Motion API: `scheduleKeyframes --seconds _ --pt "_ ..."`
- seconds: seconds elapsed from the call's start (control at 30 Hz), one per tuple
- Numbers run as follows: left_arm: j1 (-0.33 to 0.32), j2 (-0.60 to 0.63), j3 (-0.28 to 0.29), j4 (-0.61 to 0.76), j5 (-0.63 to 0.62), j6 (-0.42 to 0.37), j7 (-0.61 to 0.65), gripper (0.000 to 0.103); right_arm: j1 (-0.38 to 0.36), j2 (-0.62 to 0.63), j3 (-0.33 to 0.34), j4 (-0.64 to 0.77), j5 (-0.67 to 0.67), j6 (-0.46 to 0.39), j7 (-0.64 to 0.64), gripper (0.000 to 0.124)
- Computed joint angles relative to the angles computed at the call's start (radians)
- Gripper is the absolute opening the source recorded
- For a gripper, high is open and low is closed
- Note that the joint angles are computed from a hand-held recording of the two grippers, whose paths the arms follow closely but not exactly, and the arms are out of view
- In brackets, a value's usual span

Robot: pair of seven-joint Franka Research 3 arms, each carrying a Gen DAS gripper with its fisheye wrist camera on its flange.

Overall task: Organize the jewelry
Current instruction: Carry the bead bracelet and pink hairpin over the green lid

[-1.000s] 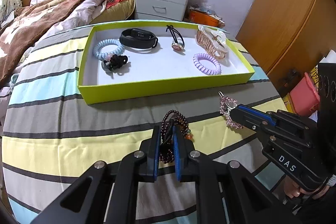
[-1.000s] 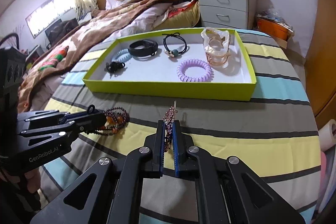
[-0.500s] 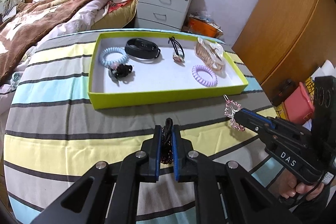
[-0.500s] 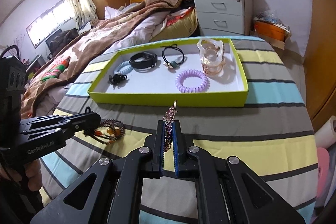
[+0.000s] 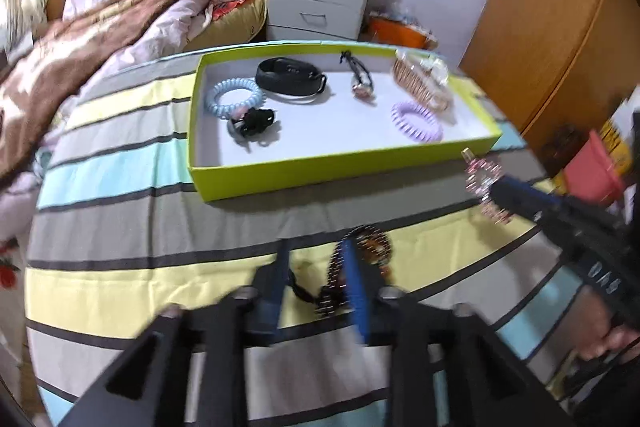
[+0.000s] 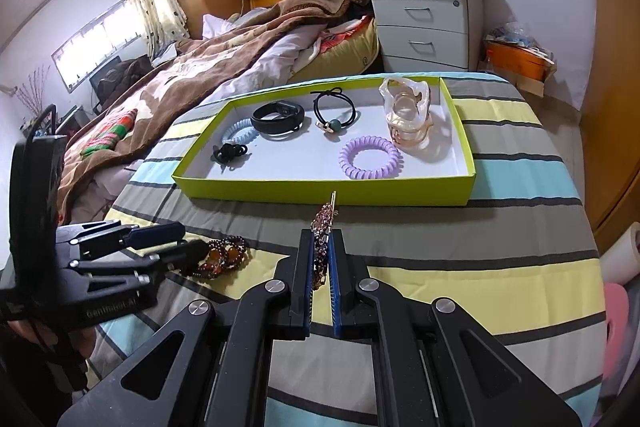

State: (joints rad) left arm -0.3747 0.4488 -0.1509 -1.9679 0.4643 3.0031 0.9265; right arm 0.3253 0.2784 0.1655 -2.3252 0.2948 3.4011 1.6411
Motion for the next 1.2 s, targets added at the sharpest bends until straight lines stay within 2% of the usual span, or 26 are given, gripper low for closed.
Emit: scheduleKeyframes --seconds 0.1,0.23,0.37,0.4,0.43,0.47,0.5,0.53,0.6,0.77,1.2 --pt "0.020 0.012 -0.029 0.011 -0.003 -0.024 0.061 0.045 -0.022 0.007 0.018 0.004 -0.015 0.004 0.010 0.007" --pt "-0.055 0.031 0.040 0.054 0.070 -0.072 0.029 0.048 -0.032 0.008 0.027 0.003 -0.029 0.005 0.015 0.007" --pt "-0.076 0.056 0.053 0.094 0.121 -0.099 0.019 0.048 -0.039 0.012 0.031 0.004 -0.037 0.008 0.025 0.007" --pt "-0.084 0.058 0.064 0.096 0.142 -0.086 0.008 0.047 -0.038 0.012 0.030 0.004 -0.037 0.007 0.027 0.007" --pt "-0.085 0.059 0.064 0.096 0.154 -0.082 0.010 0.042 -0.039 0.014 0.030 0.005 -0.039 0.007 0.029 0.007" --pt "-0.066 0.060 0.040 0.095 0.141 -0.081 0.030 0.036 -0.039 0.013 0.029 0.006 -0.040 0.005 0.029 0.007" --pt "-0.041 0.062 0.011 0.092 0.119 -0.072 0.058 0.026 -0.037 0.014 0.026 0.006 -0.039 0.005 0.029 0.007" --pt "-0.041 0.061 0.008 0.089 0.117 -0.065 0.066 0.020 -0.042 0.013 0.031 0.004 -0.043 0.008 0.031 0.007" --pt "-0.040 0.061 0.003 0.089 0.103 -0.065 0.073 0.013 -0.037 0.012 0.026 0.003 -0.042 0.008 0.030 0.007" --pt "0.002 0.053 -0.039 0.066 0.025 -0.039 0.105 0.012 -0.032 0.011 0.020 0.001 -0.040 0.016 0.034 0.007" --pt "0.001 0.001 -0.022 0.040 -0.016 0.023 0.100 0.012 0.038 -0.013 -0.040 0.017 0.020 0.025 -0.014 0.007"
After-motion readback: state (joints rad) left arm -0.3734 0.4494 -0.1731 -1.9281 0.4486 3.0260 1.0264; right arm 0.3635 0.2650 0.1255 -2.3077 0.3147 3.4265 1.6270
